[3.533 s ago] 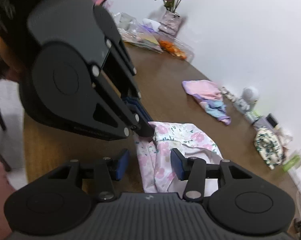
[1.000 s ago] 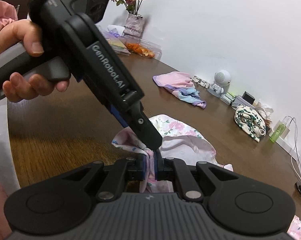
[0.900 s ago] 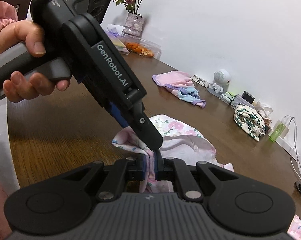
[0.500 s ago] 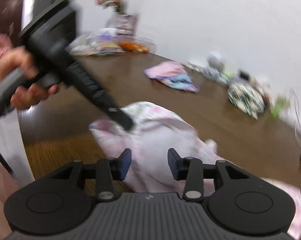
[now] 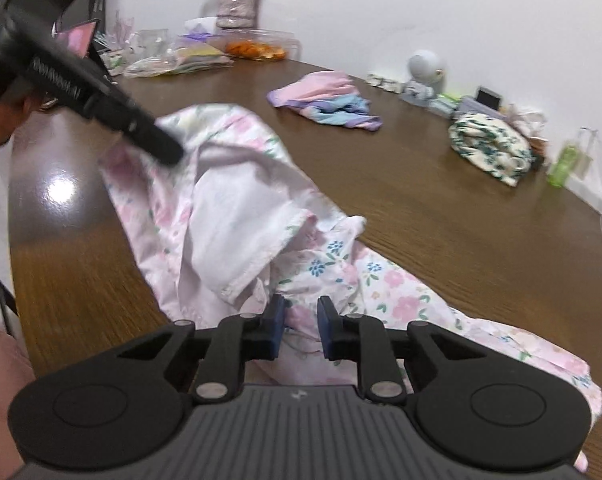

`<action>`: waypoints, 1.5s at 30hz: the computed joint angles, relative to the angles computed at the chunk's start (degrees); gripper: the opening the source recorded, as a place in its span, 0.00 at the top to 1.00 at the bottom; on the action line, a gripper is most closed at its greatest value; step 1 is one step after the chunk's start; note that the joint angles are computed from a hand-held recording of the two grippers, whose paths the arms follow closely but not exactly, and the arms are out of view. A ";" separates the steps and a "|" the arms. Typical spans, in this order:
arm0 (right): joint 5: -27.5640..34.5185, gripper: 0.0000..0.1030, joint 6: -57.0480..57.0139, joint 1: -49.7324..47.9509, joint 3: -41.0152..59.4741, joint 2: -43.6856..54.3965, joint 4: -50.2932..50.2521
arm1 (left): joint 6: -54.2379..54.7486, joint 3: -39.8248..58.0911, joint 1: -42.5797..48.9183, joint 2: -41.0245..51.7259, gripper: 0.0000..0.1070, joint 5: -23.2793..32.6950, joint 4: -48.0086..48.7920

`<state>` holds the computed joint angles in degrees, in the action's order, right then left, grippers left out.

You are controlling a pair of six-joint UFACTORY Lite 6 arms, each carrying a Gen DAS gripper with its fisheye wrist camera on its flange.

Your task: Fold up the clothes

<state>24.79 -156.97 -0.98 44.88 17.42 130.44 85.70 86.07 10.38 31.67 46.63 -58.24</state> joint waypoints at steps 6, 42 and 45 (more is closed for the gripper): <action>5.59 0.82 7.76 0.87 3.46 5.07 -2.19 | -1.19 -2.87 -8.59 -8.20 0.95 -6.78 6.57; 19.46 0.79 17.17 -24.64 -3.89 -5.18 -21.68 | 23.16 -21.02 -29.32 -7.84 0.59 -23.72 -18.21; 14.40 0.79 20.05 -21.45 2.87 0.14 -22.38 | 22.30 -23.09 -25.17 -11.49 0.59 -17.11 -17.13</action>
<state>39.18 -136.92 -22.43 47.75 17.56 108.06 108.00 62.98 -14.79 20.18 29.52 -75.37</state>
